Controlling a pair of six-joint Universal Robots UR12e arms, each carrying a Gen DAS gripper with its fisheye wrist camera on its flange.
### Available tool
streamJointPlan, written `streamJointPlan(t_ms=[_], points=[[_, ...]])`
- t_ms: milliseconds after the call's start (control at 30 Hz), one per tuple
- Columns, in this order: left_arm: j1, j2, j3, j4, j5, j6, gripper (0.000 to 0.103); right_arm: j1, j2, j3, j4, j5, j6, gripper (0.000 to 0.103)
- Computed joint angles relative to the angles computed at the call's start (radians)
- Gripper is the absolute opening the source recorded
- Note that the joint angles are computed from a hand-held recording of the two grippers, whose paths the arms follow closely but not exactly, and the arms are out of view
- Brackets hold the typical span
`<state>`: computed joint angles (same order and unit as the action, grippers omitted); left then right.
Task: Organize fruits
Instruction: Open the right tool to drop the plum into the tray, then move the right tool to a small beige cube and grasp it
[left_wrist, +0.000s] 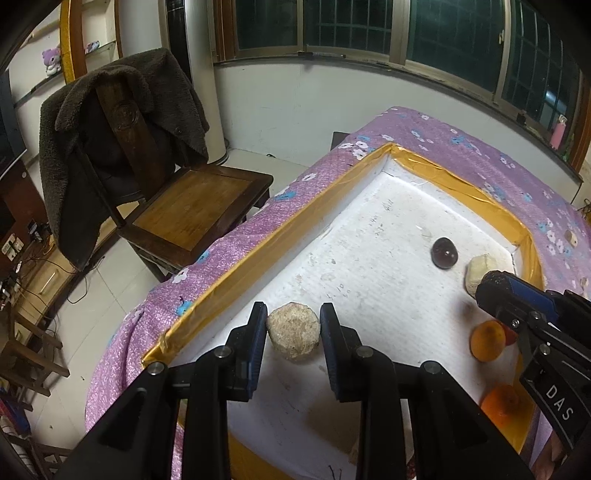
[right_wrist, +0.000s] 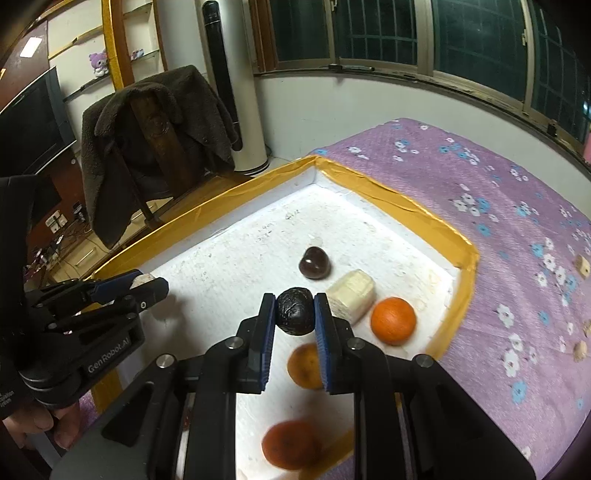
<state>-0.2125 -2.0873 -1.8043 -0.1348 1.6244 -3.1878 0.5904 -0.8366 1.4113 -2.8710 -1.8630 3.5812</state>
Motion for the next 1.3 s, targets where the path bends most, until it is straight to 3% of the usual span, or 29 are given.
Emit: streamJointPlan(t_ms=[67,167,233,300,500,767,933,1033,1233,1300], points=[[0.001,0.000,0.002,-0.012,0.012,-0.014,0.032,-0.001,0.007,-0.008,0.001,0.007,-0.004,0.023],[0.005,0.006,-0.005,-0.002,0.014,-0.039,0.063,-0.007,0.013,-0.019,0.015,0.030,-0.005,0.025],[0.006,0.016,-0.018,0.019,0.011,-0.050,0.067,-0.008,0.013,-0.021,0.023,0.028,-0.011,0.034],[0.000,0.023,-0.029,0.043,0.029,-0.060,0.073,-0.009,0.007,-0.012,0.024,0.021,-0.003,0.060],[-0.023,0.043,-0.052,0.100,-0.006,-0.073,0.078,-0.004,-0.063,0.094,-0.065,-0.044,0.025,0.062],[-0.117,0.039,-0.037,0.117,-0.066,0.044,0.078,-0.022,-0.222,0.350,-0.140,-0.188,0.150,0.063],[-0.185,0.009,0.004,0.086,-0.108,0.121,0.078,-0.088,-0.324,0.511,-0.110,-0.246,0.340,0.063],[-0.215,-0.009,0.030,0.063,-0.116,0.148,0.078,-0.127,-0.355,0.555,-0.062,-0.276,0.433,0.063],[-0.250,-0.044,0.075,0.031,-0.126,0.178,0.078,-0.201,-0.348,0.563,-0.042,-0.248,0.437,0.061],[-0.256,-0.052,0.087,0.022,-0.123,0.180,0.078,-0.216,-0.335,0.550,-0.037,-0.238,0.425,0.055]])
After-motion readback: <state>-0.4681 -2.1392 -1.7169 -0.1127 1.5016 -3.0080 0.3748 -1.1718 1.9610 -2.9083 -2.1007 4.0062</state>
